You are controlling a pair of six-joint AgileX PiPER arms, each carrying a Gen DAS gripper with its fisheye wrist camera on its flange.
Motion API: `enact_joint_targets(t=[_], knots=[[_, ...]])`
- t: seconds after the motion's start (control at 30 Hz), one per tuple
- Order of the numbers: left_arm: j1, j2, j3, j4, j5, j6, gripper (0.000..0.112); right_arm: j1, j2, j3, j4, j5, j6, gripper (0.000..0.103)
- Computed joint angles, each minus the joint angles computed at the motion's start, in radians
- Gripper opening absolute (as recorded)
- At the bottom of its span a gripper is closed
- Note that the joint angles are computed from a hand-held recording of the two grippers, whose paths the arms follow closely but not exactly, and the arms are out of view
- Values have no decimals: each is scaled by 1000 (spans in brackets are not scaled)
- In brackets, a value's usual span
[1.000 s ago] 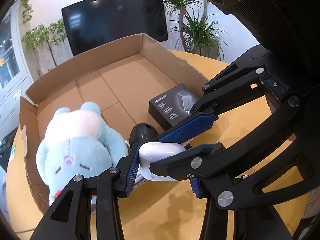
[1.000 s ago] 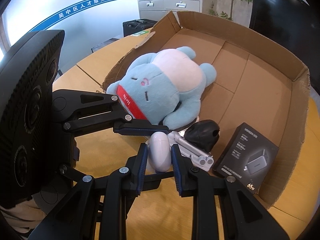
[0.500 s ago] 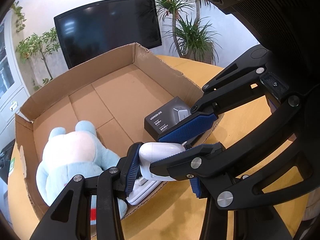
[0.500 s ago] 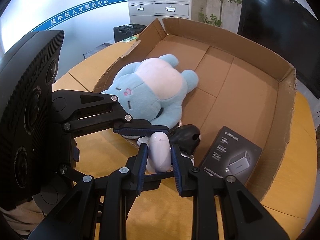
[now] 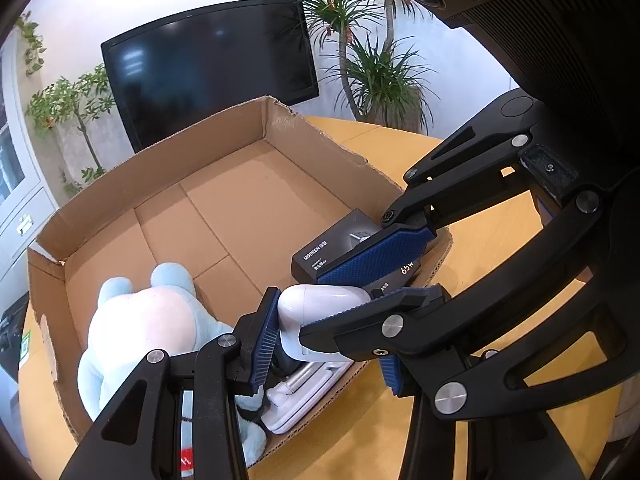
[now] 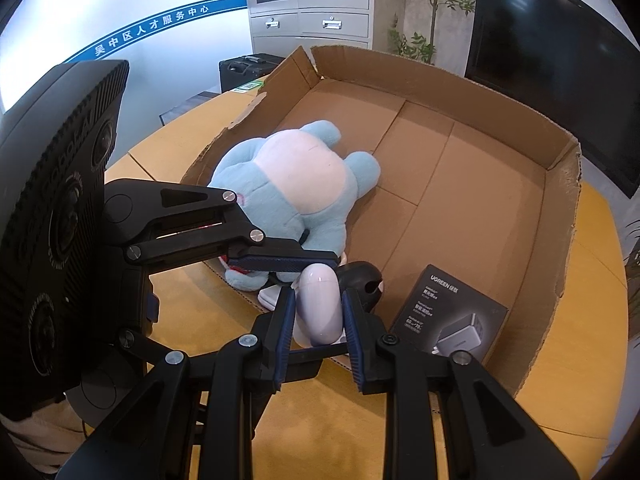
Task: Organize objects
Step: 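Carry the earbud case with the left gripper over the box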
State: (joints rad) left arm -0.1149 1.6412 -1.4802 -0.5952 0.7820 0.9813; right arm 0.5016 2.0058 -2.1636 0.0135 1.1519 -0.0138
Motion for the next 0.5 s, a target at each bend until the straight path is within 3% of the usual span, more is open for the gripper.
enact_joint_targets(t=[0.5], knots=[[-12,29,-41,13,4,-15,43,-18,28,-56,3,24,-13,22]])
